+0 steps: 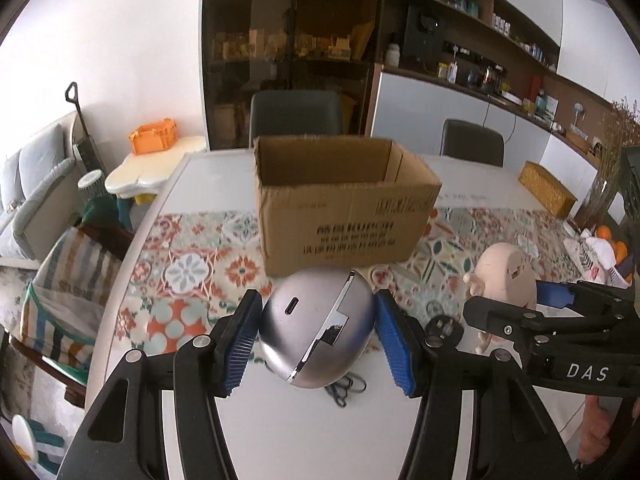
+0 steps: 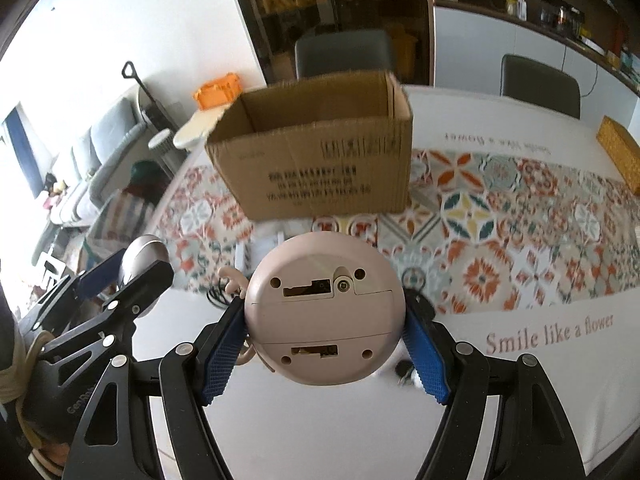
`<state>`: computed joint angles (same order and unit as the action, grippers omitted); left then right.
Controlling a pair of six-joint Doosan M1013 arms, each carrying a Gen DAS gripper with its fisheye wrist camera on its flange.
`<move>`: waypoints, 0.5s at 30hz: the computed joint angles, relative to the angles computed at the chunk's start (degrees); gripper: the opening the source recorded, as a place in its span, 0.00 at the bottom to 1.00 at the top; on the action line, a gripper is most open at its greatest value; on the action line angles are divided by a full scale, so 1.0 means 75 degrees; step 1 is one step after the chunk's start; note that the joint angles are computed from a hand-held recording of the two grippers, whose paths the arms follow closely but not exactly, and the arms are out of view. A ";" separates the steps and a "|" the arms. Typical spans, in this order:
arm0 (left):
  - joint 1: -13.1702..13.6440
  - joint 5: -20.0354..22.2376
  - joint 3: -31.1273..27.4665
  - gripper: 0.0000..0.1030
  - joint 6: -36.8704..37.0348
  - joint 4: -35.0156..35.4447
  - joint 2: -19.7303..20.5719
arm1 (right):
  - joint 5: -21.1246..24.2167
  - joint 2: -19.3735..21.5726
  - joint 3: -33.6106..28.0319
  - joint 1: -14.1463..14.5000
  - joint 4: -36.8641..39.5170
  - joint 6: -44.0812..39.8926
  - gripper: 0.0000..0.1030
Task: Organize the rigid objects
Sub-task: 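Carry the pink device into the box and open the right tool while the left tool carries the silver gadget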
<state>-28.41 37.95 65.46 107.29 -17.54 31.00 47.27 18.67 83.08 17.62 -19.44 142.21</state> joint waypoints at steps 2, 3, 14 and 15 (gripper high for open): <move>-0.0004 0.0024 -0.0157 0.56 -0.0018 -0.0039 0.0056 | -0.0074 -0.0027 -0.0022 -0.0020 -0.0122 0.0016 0.72; -0.0015 0.0023 -0.0249 0.56 -0.0065 0.0005 0.0093 | -0.0106 -0.0035 -0.0050 -0.0039 -0.0194 0.0024 0.72; -0.0047 0.0082 -0.1149 0.56 -0.0313 0.0081 0.0513 | -0.0471 0.0039 -0.0370 -0.0319 -0.0465 -0.0014 0.72; -0.0056 0.0106 -0.1261 0.56 -0.0372 0.0172 0.0571 | -0.0488 0.0060 -0.0405 -0.0335 -0.0462 -0.0047 0.72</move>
